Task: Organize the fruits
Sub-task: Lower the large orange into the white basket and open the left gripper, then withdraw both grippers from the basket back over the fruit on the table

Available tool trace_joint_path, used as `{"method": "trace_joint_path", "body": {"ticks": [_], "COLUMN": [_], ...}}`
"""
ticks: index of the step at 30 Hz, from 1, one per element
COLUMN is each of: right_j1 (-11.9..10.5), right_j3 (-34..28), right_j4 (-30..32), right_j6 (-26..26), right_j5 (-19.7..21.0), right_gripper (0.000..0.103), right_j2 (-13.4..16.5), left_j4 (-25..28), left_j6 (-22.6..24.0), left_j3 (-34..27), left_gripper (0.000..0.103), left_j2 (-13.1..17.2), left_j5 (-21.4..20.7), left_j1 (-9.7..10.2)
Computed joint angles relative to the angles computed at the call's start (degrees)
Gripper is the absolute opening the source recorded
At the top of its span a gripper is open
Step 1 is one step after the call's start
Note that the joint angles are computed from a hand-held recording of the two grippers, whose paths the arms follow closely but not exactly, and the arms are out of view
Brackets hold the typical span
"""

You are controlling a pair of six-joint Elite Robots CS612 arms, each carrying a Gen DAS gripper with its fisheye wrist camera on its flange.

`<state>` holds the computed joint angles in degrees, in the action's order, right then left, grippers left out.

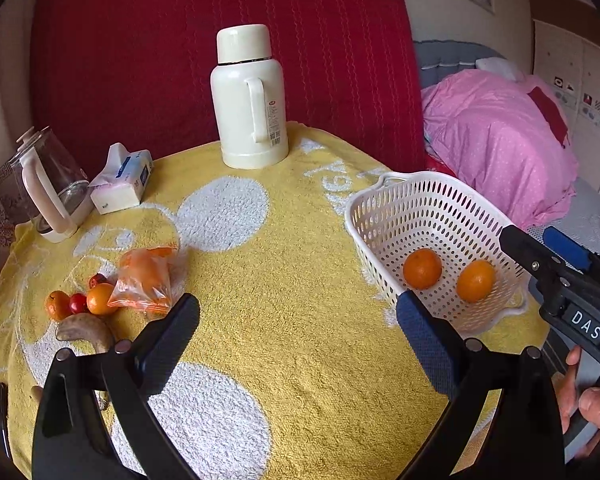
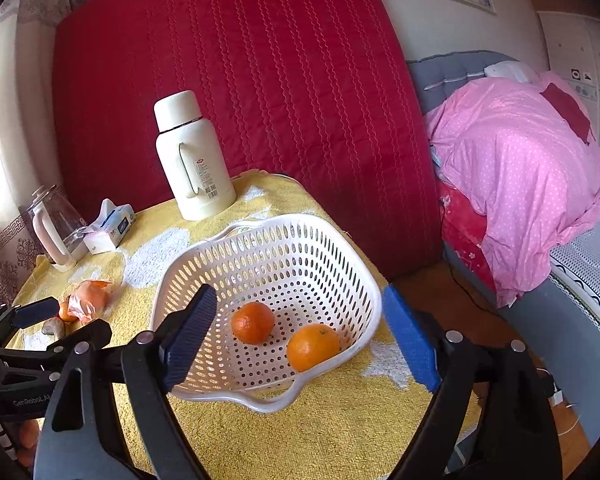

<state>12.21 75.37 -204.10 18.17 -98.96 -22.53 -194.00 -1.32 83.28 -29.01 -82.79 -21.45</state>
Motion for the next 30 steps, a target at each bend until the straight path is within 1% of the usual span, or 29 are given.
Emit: {"method": "trace_joint_path", "body": {"ticks": [1,10,16,30], "right_j1": [0.1,0.7,1.1,2.3], "right_j3": [0.0,0.0,-0.1,-1.2], "right_j4": [0.0,0.1,0.2,1.3], "right_j6": [-0.1,-1.0,-1.7,-2.6], "right_j5": [-0.3,-1.2,-1.5,-2.0], "right_gripper": [0.096,0.100,0.100,0.100], "right_j2": [0.0,-0.2,-0.2,0.0], "left_j4": [-0.1,-1.3,-2.7,-3.7], "left_j6": [-0.2,-1.8,-2.6,-5.5], "left_j3": [0.2,1.4,2.3,3.6], "left_gripper": [0.098,0.098,0.098,0.098], "left_j2": [0.0,-0.4,-0.4,-0.5], "left_j5": [0.2,1.0,1.8,0.3], "left_j1": [0.03,0.65,1.03,2.72]}}
